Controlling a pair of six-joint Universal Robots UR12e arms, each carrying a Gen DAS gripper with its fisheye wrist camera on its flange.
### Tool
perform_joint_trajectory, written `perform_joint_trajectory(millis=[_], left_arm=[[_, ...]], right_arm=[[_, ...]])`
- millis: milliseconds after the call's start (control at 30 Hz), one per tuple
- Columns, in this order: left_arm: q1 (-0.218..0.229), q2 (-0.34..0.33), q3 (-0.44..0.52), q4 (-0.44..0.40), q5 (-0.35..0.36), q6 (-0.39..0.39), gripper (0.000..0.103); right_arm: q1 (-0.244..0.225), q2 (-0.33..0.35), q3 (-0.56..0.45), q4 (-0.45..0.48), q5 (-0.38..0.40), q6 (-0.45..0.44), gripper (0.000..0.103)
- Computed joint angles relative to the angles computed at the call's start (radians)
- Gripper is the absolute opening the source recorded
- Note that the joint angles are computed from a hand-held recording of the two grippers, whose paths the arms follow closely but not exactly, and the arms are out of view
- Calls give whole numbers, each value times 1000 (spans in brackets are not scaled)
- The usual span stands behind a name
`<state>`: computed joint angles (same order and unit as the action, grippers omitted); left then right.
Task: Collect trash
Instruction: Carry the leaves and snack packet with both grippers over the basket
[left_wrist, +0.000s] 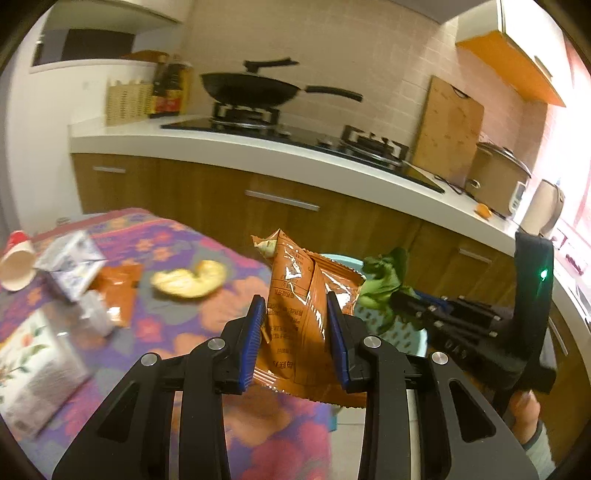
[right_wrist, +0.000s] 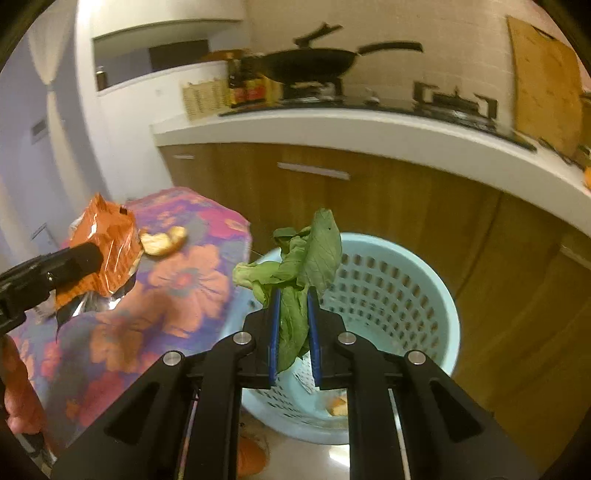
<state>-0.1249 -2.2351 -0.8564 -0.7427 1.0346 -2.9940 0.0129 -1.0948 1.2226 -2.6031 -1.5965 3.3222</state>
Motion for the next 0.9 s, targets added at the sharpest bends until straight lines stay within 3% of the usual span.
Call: perform_joint_trajectory(millis=[433,600,667,833,900], left_arm=[[-44,-78,124,-115,-5,10,32],[-58,-92,146,-136,9,32,34],[-64,-98,154,-142,22,39,36],[-75,-112,173,-174,30,70,52],[-76,-111,166,-161,44,66,53]], right_arm=[[-33,-5,20,67,-24,99,13],[-52,-13,37,71,5,134,25],[-58,-19,48,63,19,140,33],[-66,-39,75,43,10,165,33],[-68,-45,83,35,9,168,33]])
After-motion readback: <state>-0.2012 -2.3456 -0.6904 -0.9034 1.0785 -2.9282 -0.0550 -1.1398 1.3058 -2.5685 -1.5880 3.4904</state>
